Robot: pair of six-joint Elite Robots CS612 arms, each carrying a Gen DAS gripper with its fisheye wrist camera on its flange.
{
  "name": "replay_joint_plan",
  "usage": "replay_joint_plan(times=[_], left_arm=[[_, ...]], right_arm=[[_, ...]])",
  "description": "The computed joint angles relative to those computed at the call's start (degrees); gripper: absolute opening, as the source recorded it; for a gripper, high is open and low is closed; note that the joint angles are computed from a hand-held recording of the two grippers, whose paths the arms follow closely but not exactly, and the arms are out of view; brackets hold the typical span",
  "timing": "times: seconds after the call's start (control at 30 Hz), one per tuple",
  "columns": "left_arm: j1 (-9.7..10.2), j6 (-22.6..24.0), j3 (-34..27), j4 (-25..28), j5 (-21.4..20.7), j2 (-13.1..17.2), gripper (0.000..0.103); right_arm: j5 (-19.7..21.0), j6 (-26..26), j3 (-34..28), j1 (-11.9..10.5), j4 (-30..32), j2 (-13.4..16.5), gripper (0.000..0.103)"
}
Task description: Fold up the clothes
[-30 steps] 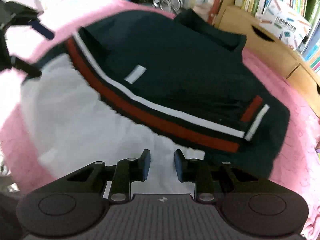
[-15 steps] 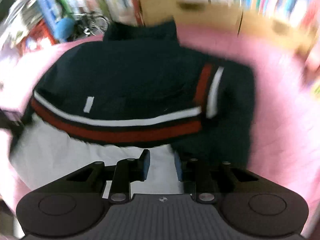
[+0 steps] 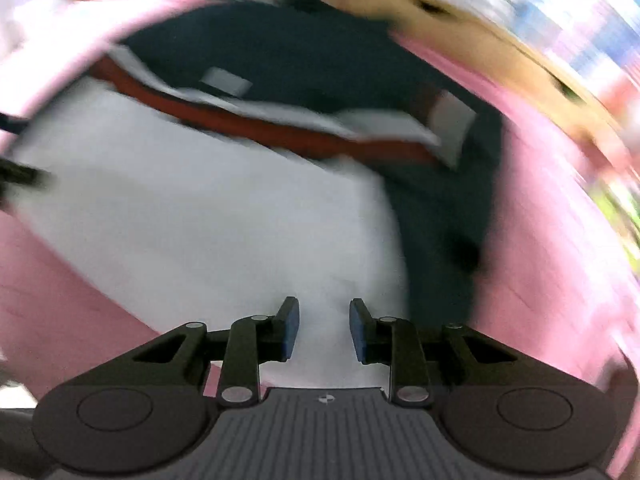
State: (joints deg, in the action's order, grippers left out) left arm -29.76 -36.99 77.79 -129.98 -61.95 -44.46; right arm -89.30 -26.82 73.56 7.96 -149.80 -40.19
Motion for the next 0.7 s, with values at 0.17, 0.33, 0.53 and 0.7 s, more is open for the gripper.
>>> replay_joint_plan(times=[0.17,0.33,0.53,0.7], left_arm=[[0.64,-1.19,0.51,1.88,2.29,-1.93,0.087],[0.62,6.74,1.95,-11.90,-2.86,-2.94,0.087],[-1.07,16.35,-0.22,-14.90,-10.77,-0.20,0.073],[-0.80,12.15,2.09,-13.18,-8.62,-0.19,0.081]], right_arm=[[-5.96,8.75,-2.61,-1.67,5.04,0.02,0.041],[-1.53,1.92,-1.00,-0.35,-1.28,-1.38,0.040],[12.28,-8.31,-1.03,1.91,-1.19,-0.84,0.036],[10.53,-6.84,-3.42,2.82,0.17,1.85,0.034]])
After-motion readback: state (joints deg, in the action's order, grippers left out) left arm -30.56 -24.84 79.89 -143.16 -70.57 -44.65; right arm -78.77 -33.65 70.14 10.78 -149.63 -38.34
